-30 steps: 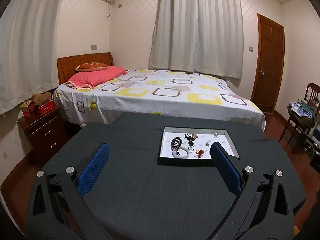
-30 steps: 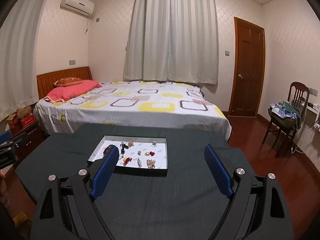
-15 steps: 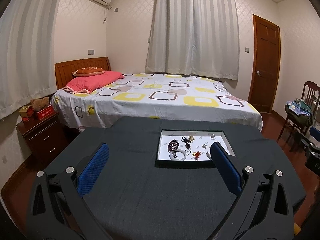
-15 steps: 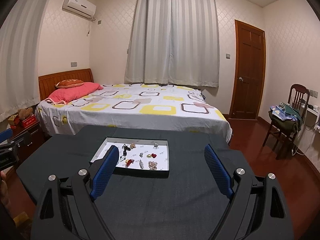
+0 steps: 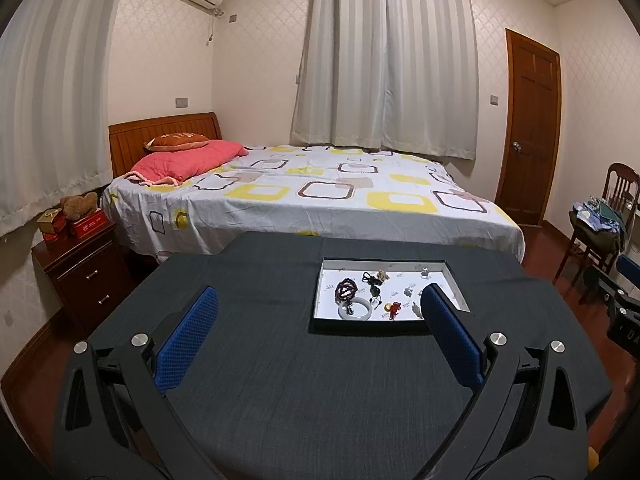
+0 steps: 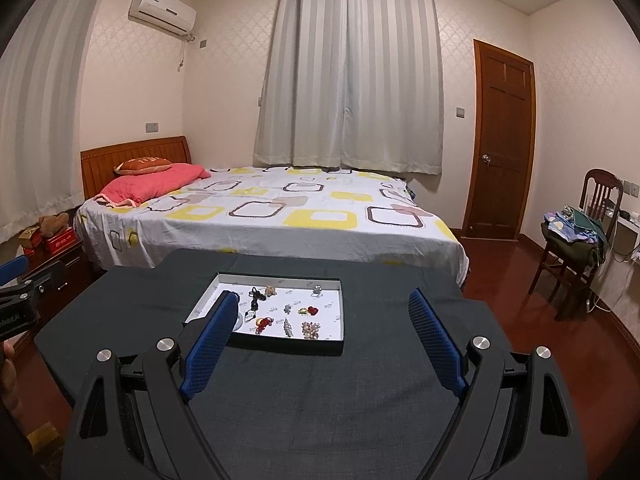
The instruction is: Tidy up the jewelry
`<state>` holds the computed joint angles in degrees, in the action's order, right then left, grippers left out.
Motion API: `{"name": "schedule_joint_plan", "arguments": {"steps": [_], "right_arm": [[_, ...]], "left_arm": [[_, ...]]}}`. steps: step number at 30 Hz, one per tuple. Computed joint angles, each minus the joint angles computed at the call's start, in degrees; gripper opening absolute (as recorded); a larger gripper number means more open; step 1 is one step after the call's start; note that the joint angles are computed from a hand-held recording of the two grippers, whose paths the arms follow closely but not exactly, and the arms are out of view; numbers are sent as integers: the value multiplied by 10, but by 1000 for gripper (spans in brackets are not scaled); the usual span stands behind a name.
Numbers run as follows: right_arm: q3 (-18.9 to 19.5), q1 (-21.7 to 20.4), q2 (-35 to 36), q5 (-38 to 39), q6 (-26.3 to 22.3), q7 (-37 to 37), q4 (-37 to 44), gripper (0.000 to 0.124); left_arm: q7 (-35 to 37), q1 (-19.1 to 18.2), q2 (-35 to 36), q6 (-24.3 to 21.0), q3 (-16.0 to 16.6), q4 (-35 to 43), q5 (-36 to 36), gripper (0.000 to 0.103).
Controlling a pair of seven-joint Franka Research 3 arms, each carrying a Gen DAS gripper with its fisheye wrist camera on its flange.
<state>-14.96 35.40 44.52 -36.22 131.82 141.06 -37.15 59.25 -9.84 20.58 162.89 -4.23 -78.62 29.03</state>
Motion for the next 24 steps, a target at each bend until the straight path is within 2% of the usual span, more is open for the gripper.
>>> {"name": "schedule_joint_plan", "arguments": {"steps": [12,15,24], "right_arm": [[0,0,1,2,0,-2,0,84],[1,1,0,2,0,-1,-1,84],[2,1,2,4,-2,-3,2,84]], "left_arm": [[7,-2,3,-9,-3,4,-10,99],[20,5,6,-13,-13,7,-26,99],[11,-2,4,-6,-4,4,-15,99]]}}
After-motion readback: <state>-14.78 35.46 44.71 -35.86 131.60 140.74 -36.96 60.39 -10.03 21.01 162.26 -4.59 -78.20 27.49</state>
